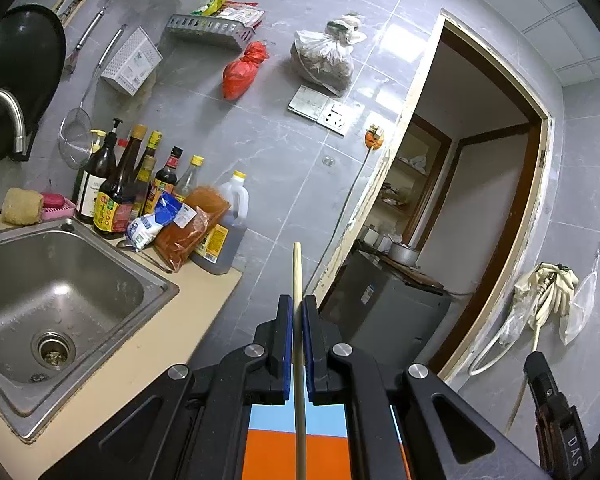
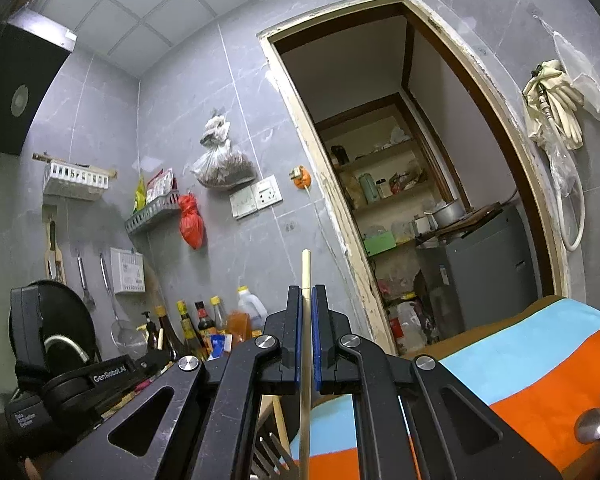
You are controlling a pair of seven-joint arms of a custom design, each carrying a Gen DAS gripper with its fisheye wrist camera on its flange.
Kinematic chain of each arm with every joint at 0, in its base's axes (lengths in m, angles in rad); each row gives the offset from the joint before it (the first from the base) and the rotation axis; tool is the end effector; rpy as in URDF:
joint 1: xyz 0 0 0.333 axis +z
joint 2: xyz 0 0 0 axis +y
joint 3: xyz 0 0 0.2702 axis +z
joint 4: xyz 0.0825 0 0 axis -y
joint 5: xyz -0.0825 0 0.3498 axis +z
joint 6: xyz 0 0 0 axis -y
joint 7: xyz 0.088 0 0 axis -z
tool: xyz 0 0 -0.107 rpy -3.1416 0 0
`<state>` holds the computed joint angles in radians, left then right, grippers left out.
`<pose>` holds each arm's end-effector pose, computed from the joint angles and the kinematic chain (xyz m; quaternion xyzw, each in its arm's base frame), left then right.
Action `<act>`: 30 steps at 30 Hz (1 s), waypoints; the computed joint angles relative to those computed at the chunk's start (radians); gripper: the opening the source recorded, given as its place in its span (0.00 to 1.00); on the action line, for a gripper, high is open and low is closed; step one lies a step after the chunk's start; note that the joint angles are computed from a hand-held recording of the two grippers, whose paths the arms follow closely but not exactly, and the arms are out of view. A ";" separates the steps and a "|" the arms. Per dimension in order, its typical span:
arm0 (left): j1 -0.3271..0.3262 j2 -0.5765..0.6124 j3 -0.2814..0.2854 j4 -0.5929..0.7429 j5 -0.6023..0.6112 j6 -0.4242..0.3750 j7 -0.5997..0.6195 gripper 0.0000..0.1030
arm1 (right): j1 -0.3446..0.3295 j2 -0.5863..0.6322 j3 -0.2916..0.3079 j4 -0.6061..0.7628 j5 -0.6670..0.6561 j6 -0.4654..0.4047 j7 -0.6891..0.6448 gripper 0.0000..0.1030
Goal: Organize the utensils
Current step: 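Carry both chopsticks up over the white basket, then open both tools to drop the chopsticks into the basket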
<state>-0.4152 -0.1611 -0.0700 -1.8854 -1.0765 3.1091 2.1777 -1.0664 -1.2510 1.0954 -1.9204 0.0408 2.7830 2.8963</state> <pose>0.4853 -0.1755 0.6644 -0.5273 0.5535 -0.6162 0.1894 0.3863 0.3617 0.6564 -0.2942 0.5972 -0.5182 0.5369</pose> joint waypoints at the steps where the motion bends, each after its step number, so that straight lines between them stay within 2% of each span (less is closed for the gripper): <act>1: -0.005 0.000 0.003 -0.001 -0.011 -0.001 0.017 0.05 | 0.003 0.000 0.000 -0.003 -0.001 -0.001 -0.002 0.04; 4: -0.014 -0.004 0.007 -0.002 -0.057 0.001 0.067 0.05 | 0.016 0.003 0.003 -0.016 -0.002 0.001 -0.006 0.04; 8: -0.008 -0.006 0.000 -0.005 -0.070 -0.003 0.076 0.05 | 0.034 0.017 0.008 -0.028 -0.007 -0.002 -0.016 0.04; 15: -0.003 -0.009 -0.011 0.006 -0.178 -0.021 0.190 0.05 | 0.063 0.010 0.004 -0.052 -0.019 -0.015 -0.012 0.04; 19: 0.014 -0.019 -0.026 -0.010 -0.157 -0.030 0.184 0.05 | 0.090 0.011 -0.003 -0.074 -0.024 -0.023 -0.006 0.04; 25: 0.020 -0.066 -0.021 -0.070 -0.034 -0.072 0.127 0.05 | 0.134 0.062 -0.011 -0.083 -0.037 -0.028 -0.025 0.05; 27: 0.022 -0.087 -0.011 -0.089 0.023 -0.101 0.079 0.05 | 0.167 0.099 -0.016 -0.088 -0.041 -0.040 -0.041 0.14; 29: 0.024 -0.103 -0.001 -0.104 0.081 -0.125 0.027 0.09 | 0.206 0.121 -0.028 -0.106 -0.046 -0.044 -0.044 0.36; 30: 0.025 -0.110 0.003 -0.110 0.110 -0.134 0.001 0.10 | 0.222 0.127 -0.035 -0.114 -0.052 -0.044 -0.042 0.37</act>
<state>-0.3904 -0.2713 -0.0668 -1.9952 -0.9667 2.9747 2.1790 -0.8447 -1.1236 1.0607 -2.0339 -0.0112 2.7394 2.8541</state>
